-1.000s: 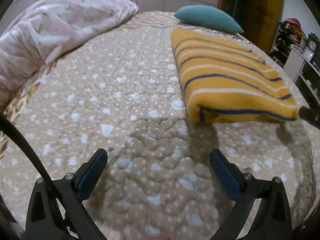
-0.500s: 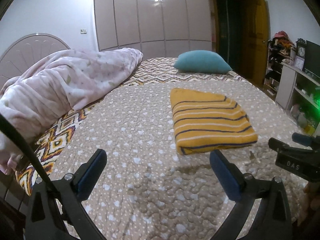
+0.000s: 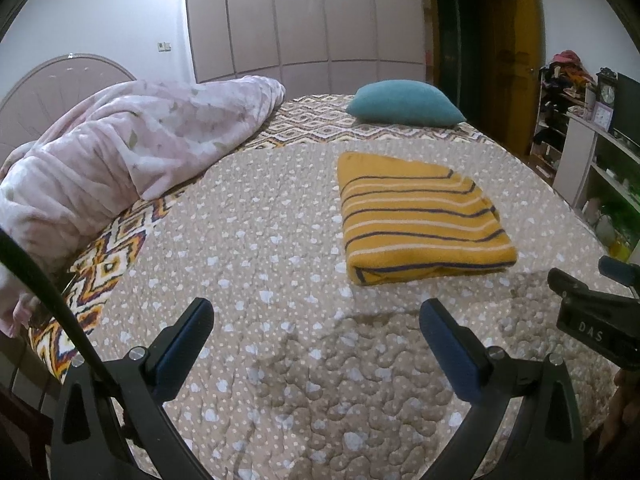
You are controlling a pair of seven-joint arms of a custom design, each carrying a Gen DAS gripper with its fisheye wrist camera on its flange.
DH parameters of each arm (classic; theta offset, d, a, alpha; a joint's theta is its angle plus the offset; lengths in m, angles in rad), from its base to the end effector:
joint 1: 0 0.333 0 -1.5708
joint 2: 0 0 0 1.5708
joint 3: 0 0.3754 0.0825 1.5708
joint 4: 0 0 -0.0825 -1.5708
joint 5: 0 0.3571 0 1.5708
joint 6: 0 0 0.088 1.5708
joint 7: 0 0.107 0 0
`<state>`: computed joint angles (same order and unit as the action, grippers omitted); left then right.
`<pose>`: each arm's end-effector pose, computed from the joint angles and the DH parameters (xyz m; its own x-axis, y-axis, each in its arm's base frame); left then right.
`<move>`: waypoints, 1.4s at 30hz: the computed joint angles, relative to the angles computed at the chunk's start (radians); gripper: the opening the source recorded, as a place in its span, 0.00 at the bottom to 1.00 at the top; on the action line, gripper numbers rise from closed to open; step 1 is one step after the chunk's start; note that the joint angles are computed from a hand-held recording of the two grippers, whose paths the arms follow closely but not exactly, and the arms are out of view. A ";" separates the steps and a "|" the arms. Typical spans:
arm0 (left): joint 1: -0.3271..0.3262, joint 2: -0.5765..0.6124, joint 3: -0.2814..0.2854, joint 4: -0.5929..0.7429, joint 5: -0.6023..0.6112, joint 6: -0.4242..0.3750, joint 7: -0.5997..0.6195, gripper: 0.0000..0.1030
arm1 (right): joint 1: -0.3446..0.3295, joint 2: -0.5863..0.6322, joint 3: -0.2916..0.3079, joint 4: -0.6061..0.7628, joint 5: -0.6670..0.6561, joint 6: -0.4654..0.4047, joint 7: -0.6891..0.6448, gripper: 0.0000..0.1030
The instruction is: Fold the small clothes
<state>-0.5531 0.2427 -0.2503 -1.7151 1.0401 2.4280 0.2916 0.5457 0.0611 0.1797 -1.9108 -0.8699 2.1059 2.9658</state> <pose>0.4724 -0.4584 0.5695 -0.1167 -0.9902 -0.0762 -0.6110 0.1321 -0.7805 0.4552 0.3519 0.5605 -0.3089 -0.9393 0.1494 -0.7207 0.1287 -0.6812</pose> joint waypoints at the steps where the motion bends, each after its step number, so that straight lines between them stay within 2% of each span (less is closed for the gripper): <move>1: 0.001 0.000 0.000 -0.001 -0.001 0.000 0.000 0.99 | 0.002 0.002 0.001 0.003 -0.002 -0.006 0.000 0.80; 10: 0.006 0.001 -0.002 -0.005 -0.027 0.007 0.016 0.99 | 0.018 0.016 0.004 0.024 -0.020 -0.040 -0.009 0.80; 21: 0.014 0.010 -0.005 -0.001 -0.095 -0.007 0.048 0.99 | 0.019 0.022 0.000 0.020 -0.009 -0.031 -0.017 0.82; 42: 0.005 0.022 -0.008 0.006 -0.128 -0.038 0.102 0.99 | -0.003 0.018 -0.006 -0.027 0.054 0.078 -0.015 0.85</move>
